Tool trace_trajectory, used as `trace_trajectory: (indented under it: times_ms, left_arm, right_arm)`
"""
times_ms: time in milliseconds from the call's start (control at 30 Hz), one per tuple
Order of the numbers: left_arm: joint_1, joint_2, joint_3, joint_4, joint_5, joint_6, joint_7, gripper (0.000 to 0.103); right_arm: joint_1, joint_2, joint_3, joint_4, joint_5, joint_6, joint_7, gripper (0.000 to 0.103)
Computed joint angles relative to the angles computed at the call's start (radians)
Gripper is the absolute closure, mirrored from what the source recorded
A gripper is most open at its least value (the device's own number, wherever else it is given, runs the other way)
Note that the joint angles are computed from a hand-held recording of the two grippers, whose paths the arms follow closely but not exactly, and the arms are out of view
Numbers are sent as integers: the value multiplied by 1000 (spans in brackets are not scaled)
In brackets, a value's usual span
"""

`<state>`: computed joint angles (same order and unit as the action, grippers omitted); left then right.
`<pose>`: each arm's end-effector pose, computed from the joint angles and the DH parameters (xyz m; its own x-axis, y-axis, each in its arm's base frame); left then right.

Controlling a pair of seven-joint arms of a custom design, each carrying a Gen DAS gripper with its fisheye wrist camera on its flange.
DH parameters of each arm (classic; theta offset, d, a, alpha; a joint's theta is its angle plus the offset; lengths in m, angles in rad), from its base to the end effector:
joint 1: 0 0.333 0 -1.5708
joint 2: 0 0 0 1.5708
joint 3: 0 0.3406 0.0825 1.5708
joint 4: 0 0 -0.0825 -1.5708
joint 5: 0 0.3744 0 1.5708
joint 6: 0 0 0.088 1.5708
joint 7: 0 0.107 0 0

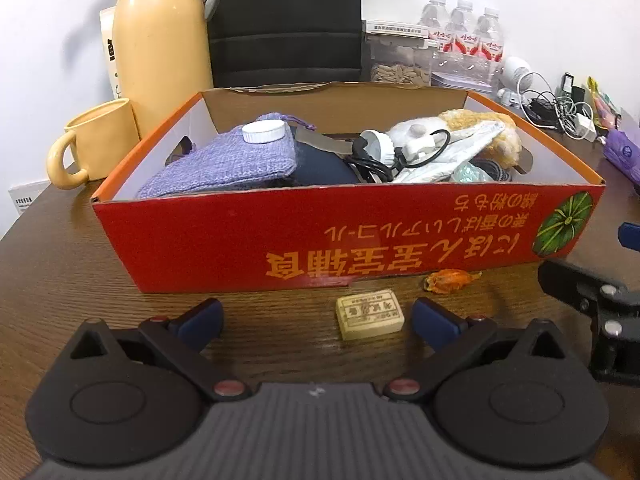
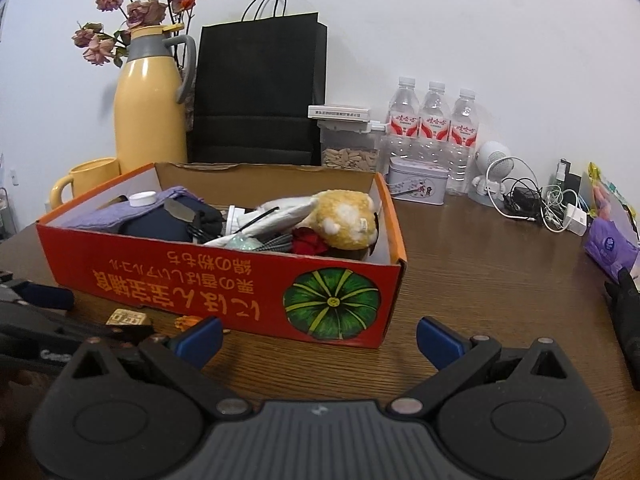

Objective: Organize objects
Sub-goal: 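Grasp the small cream soap bar with the left tool, then carry the soap bar into the box with the left tool and open it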

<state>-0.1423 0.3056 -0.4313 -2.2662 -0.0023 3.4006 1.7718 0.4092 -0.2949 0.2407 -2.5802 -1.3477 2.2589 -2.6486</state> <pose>0.5039 -0.3072 0.3701 -0.6328 -0.7739 -0.0249 -0.4921 0.4268 -0.7588 0.3465 0.2315 0.4046 -0.4578 -0.8881 0.0414 -0.4566 0.1948 -0.8681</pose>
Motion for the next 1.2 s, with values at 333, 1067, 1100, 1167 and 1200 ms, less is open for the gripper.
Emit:
trace_trajectory:
  times_ms: [333, 1067, 1100, 1167, 1200]
  left_arm:
    - [91, 7, -89, -20, 80, 38, -41, 31]
    - [386, 59, -280, -19, 513, 102, -322, 71]
    - [366, 51, -256, -22, 510, 115, -322, 71]
    - [341, 42, -217, -22, 519, 127, -331, 71]
    - [345, 42, -214, -18, 536, 125, -347, 71]
  right_arm:
    - [0, 0, -1, 2, -5, 7, -4, 0]
    - [-10, 50, -19, 36, -17, 73, 13, 0]
    - [-10, 58, -20, 44, -17, 78, 14, 0]
    - [-8, 76, -20, 63, -9, 78, 11, 0]
    - [-7, 86, -21, 72, -7, 79, 9, 0]
